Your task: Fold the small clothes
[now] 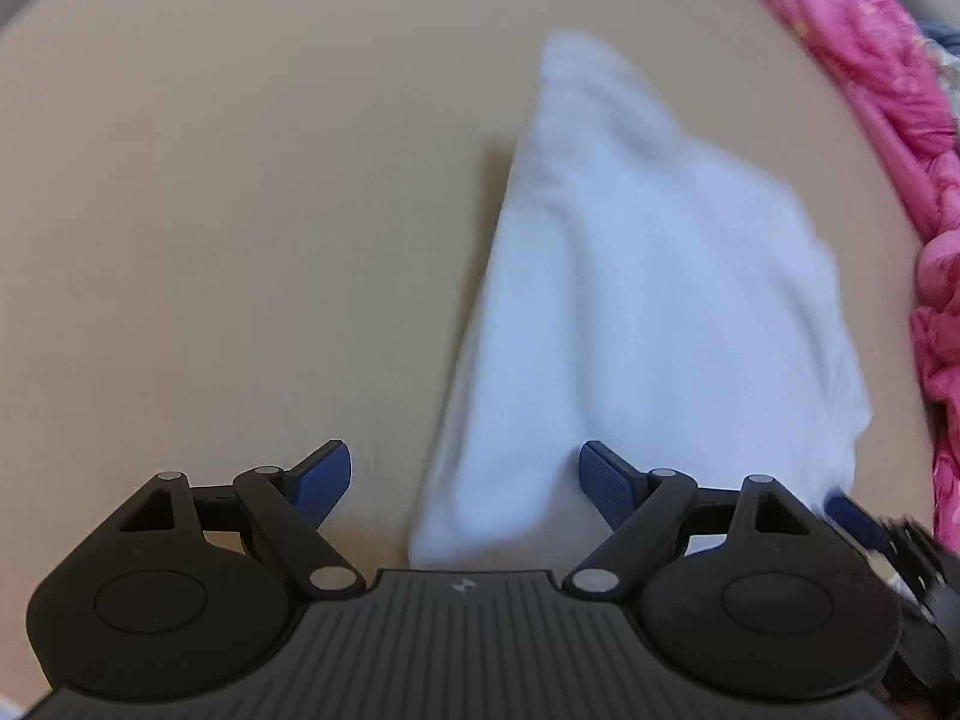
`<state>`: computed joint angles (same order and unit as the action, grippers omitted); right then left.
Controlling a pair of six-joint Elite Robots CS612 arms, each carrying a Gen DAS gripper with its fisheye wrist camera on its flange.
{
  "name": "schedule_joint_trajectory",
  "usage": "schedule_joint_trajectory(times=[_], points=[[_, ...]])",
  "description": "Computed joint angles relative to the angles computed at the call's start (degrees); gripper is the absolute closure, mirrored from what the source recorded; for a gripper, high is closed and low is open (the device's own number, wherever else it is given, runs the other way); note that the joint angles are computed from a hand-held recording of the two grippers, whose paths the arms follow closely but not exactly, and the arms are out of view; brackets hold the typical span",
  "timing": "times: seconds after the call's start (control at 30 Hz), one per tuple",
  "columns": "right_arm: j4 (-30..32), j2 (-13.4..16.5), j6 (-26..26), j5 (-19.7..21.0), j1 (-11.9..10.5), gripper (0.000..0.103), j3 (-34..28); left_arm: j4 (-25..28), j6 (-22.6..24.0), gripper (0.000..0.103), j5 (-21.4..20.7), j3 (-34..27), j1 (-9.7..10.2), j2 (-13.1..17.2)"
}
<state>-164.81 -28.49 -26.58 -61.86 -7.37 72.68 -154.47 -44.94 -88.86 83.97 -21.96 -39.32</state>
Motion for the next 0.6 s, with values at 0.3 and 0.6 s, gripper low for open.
schedule_joint_trajectory(times=[0.3, 0.6], points=[[1.1, -2.0, 4.8, -3.8, -1.9, 0.042, 2.1, -2.2, -3.5, 0.015, 10.3, 7.3, -3.12, -4.9], [11.2, 1.1, 30.4, 11.0, -3.7, 0.018, -1.6, -10.1, -8.7, 0.016, 4.0, 3.7, -2.47, -1.0]])
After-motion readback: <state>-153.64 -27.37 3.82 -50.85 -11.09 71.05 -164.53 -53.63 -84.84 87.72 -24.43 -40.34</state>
